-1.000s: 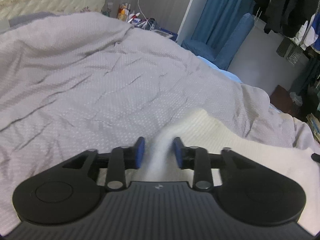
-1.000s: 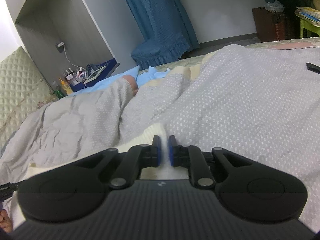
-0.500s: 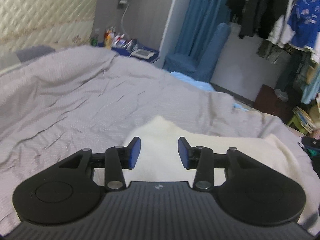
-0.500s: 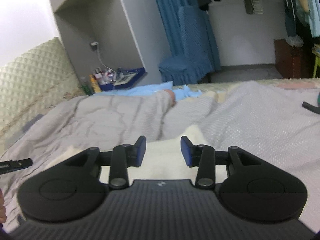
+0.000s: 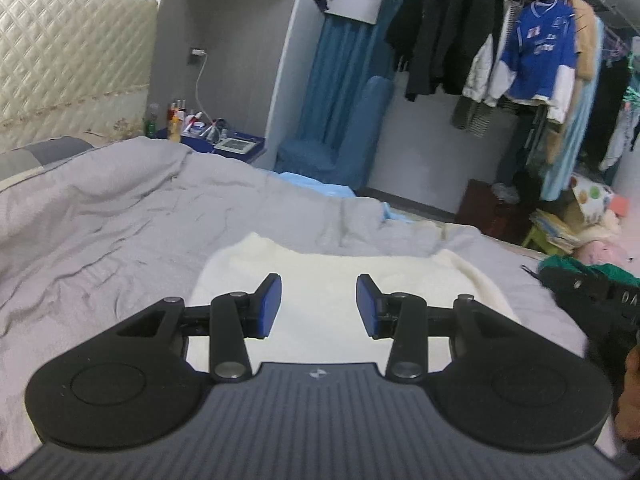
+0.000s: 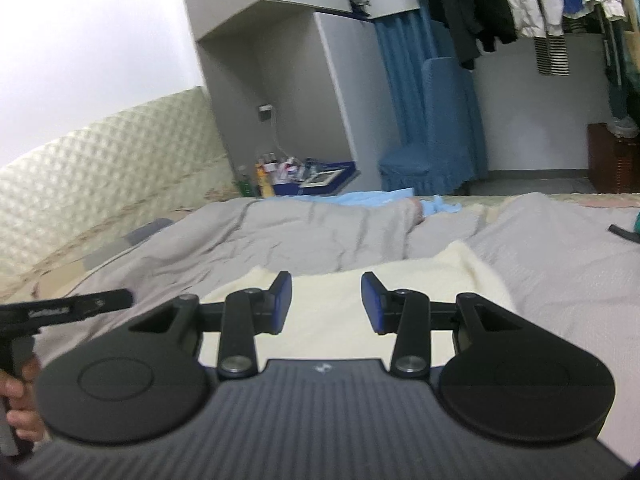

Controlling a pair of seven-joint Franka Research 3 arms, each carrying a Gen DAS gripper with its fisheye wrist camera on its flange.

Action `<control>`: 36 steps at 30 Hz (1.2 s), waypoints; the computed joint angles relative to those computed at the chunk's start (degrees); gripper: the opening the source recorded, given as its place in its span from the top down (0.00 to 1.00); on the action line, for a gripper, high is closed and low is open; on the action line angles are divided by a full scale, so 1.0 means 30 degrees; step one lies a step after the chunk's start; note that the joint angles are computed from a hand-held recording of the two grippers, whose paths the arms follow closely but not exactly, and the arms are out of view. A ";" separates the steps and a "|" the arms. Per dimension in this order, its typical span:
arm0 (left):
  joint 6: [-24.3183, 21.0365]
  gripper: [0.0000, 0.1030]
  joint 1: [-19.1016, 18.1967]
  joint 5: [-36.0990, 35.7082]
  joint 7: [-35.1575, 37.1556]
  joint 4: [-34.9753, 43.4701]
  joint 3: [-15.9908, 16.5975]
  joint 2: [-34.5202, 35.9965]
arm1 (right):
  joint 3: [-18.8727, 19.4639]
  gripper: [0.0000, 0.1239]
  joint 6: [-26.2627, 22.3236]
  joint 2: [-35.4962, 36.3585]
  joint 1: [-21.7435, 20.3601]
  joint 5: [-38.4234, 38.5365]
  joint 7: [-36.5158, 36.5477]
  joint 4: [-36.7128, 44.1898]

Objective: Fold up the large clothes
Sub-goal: 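Fold the hem over the body and open both grippers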

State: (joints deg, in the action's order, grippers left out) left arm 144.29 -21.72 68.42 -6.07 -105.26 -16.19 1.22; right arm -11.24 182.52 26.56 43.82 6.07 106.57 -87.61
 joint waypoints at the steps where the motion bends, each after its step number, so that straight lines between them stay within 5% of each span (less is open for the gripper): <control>1: -0.0331 0.54 -0.0168 0.0261 -0.0333 -0.0246 -0.0149 -0.0229 | -0.0017 0.66 0.0296 -0.0403 0.0187 -0.0048 -0.0038 -0.0688; 5: -0.0485 0.54 -0.0370 0.0649 -0.1692 -0.1377 -0.0593 -0.1012 | 0.0219 0.66 0.1050 -0.1490 0.0610 0.0364 -0.0565 -0.2613; 11: -0.1129 0.50 -0.0617 0.1436 -0.4252 -0.2146 -0.1108 -0.1114 | -0.1482 0.62 0.1876 -0.2464 0.3020 0.1355 -0.0972 -0.4623; 13: -0.1407 0.50 -0.0709 0.1202 -0.3977 -0.2167 -0.1151 -0.0921 | -0.0594 0.57 0.1943 -0.2747 0.2486 0.2020 -0.1263 -0.5118; 19: -0.2745 0.49 -0.1154 0.0858 -0.3774 -0.2253 -0.1261 -0.0808 | -0.1735 0.57 0.1511 -0.2661 0.3751 0.2692 -0.1916 -0.5221; 24: -0.2218 0.32 -0.0893 0.0744 -0.4865 -0.2570 -0.0859 -0.0660 | -0.3926 0.57 0.0242 -0.1899 0.5478 0.1664 -0.0782 -0.4518; 30: -0.0840 0.17 -0.0382 -0.0084 -0.5247 -0.2938 -0.0387 -0.0335 | -0.3611 0.56 -0.1668 -0.1433 0.4806 0.0747 0.0972 -0.3612; 31: -0.0462 0.15 -0.0293 -0.0078 -0.5433 -0.3012 -0.0307 -0.0284 | -0.3075 0.52 -0.1747 -0.1421 0.4312 0.0816 0.1034 -0.3545; 33: 0.0187 0.10 -0.0160 -0.0100 -0.5925 -0.3133 -0.0197 -0.0212 | -0.1434 0.18 -0.1638 -0.1397 0.2858 0.1339 0.0927 -0.3443; 36: 0.1621 0.09 0.0133 -0.0069 -0.6935 -0.3486 0.0032 -0.0173 | -0.1438 0.17 -0.1781 -0.1214 0.2699 0.1002 0.2271 -0.3306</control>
State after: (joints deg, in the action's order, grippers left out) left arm 149.15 -21.32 68.22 -26.87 -115.72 -16.10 0.70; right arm -15.55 177.18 22.92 51.91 9.08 113.39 -97.53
